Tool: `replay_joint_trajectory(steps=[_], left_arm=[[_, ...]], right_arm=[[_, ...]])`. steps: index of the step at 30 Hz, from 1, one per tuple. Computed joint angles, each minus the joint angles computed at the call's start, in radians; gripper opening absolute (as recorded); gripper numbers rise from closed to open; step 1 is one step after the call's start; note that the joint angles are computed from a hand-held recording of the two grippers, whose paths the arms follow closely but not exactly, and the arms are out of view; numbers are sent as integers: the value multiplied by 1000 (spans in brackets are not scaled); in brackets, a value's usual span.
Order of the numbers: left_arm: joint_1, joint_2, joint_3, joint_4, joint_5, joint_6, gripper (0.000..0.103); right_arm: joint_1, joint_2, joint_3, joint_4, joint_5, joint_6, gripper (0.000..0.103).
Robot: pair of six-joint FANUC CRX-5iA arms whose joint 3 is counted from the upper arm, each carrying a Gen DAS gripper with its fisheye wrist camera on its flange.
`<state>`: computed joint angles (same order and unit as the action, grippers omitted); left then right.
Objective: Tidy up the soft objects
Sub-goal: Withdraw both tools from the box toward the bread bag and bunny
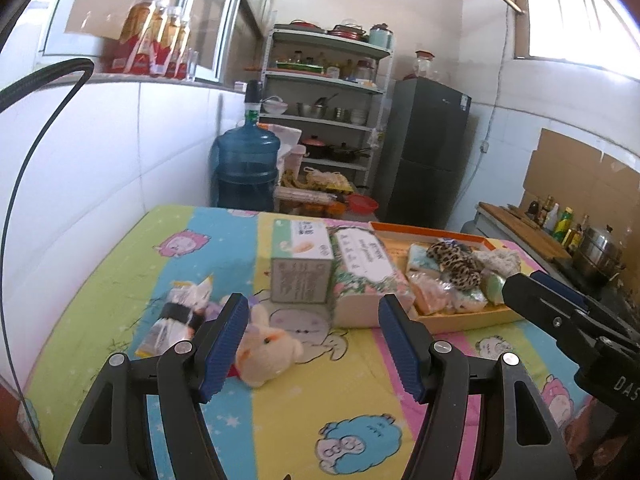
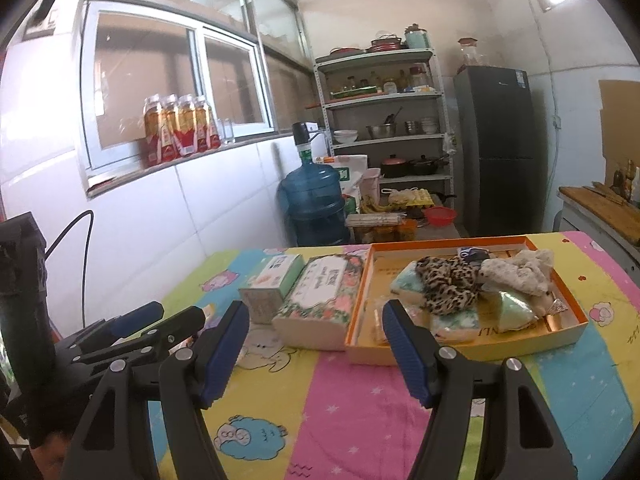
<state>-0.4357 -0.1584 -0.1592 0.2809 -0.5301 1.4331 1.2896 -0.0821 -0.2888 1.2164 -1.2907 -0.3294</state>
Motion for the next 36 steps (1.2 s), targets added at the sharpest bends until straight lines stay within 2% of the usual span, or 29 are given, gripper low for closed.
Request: replay_joint_trajectory(steps=[12,19,22,25,36], left_arm=[[86,-33,-75,52,13,-40,69],[152,-48,-136,173,37,-187,69],[174,-47,-167,260,49,-276,69],[185,-42,-179,289,55,-313,69],[215,-4,-211,423,53,-450,69]], right_arm=[[-24,58,43,-36,84,36,69],[-53,101,80,-67,165,79,69],[-68,121,100,-90,209,107,69],[-84,145,124,-117,253,145,69],[-163,243,259,-309,385,400,69]])
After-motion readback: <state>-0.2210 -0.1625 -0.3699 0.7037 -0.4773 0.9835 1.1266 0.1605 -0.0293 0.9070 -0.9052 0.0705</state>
